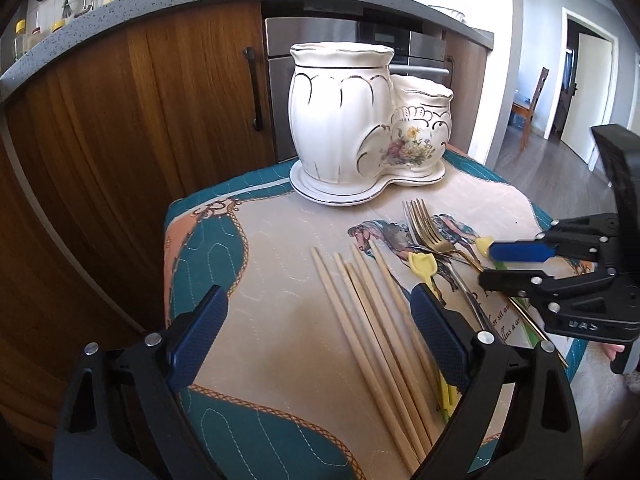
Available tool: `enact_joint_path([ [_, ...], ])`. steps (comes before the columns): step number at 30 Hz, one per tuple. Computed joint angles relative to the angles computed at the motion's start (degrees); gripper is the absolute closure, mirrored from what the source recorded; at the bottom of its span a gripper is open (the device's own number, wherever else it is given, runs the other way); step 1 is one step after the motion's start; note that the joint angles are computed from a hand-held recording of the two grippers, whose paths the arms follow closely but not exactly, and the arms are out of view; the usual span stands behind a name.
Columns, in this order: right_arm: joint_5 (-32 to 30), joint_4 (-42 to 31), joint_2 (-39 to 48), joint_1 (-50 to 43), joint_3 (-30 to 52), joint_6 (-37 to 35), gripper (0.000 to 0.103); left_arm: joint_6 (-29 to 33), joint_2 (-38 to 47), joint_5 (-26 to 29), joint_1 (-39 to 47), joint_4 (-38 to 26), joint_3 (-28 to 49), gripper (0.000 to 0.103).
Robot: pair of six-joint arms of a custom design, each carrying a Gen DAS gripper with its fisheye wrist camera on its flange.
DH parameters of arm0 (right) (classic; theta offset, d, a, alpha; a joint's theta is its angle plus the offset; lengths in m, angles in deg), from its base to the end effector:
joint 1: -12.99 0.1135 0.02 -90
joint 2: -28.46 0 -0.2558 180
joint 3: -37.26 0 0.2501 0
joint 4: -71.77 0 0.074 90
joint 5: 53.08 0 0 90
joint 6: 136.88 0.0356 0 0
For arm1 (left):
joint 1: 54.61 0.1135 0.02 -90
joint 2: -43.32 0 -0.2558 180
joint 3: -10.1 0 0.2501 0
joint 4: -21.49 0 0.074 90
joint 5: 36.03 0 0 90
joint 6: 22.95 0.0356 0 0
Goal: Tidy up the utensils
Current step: 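Grasp the gold fork with the right tool while the left tool grasps a wooden chopstick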
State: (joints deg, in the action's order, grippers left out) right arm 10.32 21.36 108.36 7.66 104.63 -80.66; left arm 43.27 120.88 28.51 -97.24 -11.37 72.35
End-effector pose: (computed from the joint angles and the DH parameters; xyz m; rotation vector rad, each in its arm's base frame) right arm 0.2678 -0.0090 0.2168 -0.7597 2.4122 0.3591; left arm 0.2141 -0.1763 0.2182 0.1808 2.3021 -0.0466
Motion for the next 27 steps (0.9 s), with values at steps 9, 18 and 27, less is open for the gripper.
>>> enact_joint_path([
  [9, 2.19, -0.94, 4.62, 2.73, 2.56, 3.23, 0.09, 0.85, 0.02, 1.44, 0.95, 0.49, -0.47, 0.014],
  [18, -5.92, -0.81, 1.07, -3.61, 0.75, 3.83, 0.096, -0.59, 2.34, 7.77, 3.94, -0.57, -0.08, 0.047],
  [27, -10.95, -0.6, -1.77, -6.64, -0.45, 2.75, 0.096, -2.9, 7.34, 9.74, 3.08, -5.92, 4.56, 0.075],
])
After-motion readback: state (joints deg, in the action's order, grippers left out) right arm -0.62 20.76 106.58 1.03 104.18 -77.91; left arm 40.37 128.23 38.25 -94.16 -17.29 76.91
